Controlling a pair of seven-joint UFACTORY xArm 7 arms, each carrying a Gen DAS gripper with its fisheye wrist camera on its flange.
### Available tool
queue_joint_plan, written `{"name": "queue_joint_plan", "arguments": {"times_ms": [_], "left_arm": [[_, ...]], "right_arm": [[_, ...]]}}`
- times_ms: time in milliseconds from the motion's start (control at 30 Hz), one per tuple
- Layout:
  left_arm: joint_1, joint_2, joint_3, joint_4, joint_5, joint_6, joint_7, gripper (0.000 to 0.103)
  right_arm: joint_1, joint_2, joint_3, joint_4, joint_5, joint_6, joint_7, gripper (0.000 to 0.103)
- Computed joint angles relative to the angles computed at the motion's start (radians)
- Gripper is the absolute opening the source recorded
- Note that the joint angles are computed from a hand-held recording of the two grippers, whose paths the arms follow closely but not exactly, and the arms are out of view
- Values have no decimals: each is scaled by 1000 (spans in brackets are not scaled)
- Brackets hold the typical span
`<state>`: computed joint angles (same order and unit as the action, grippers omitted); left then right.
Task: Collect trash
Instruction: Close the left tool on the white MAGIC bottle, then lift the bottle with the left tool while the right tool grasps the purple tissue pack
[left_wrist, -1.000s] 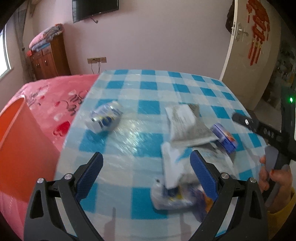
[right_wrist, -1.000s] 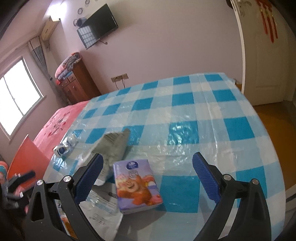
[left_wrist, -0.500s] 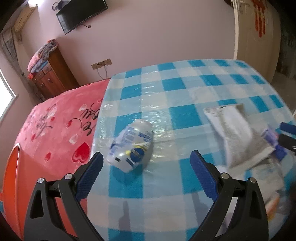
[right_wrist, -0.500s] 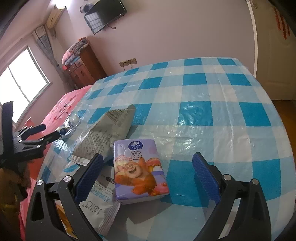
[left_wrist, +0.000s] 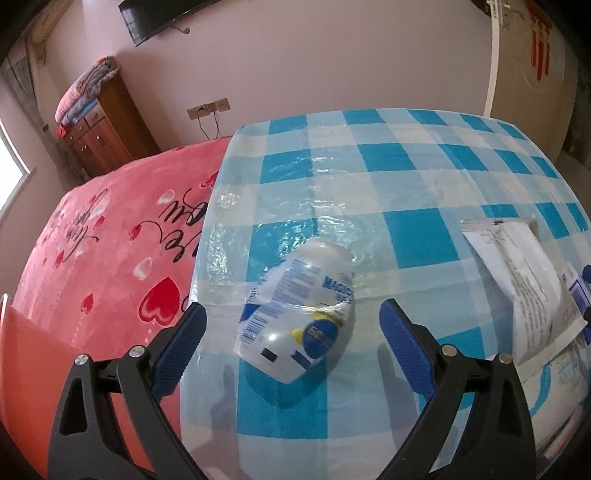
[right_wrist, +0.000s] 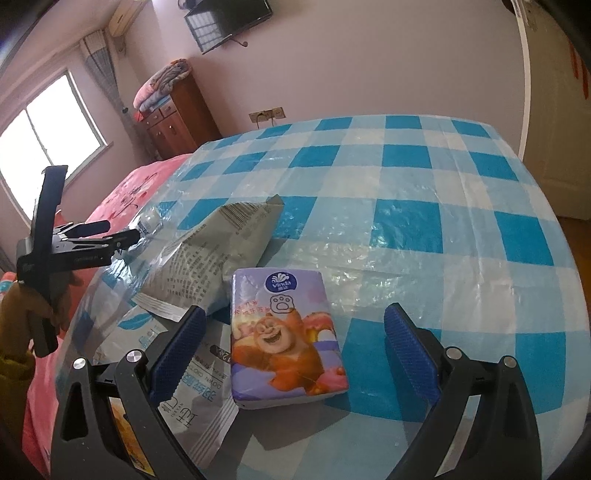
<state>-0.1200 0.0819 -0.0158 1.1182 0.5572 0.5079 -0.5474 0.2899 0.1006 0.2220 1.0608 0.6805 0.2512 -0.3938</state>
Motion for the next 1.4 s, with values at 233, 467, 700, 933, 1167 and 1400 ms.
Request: {"name": "queue_joint_plan", "arguments": {"times_ms": [233,467,700,933,1167,1400], "left_arm": [[8,13,4,-2,-46,-34,37,94],[6,28,8,3,-71,-29,61,76],[1,33,7,-6,-105,-42,72,60],[7,26,3,-19,-179,-57,73,50],[-4,-2,-1,-55,-155,-67,16,47],[-21,-39,-24,-87,-97,-55,-2,67]], "right_arm": [[-6,4,5,8,41,19,-37,96],[-4,5,3,11,53,27,-52,96],[-3,6,2,11,54,27,-53,96],[-3,8,7,10,65,26,-67,96],[1,6,4,7,65,31,-71,96],[-5,14,2,16,70,45,-70,96]]}}
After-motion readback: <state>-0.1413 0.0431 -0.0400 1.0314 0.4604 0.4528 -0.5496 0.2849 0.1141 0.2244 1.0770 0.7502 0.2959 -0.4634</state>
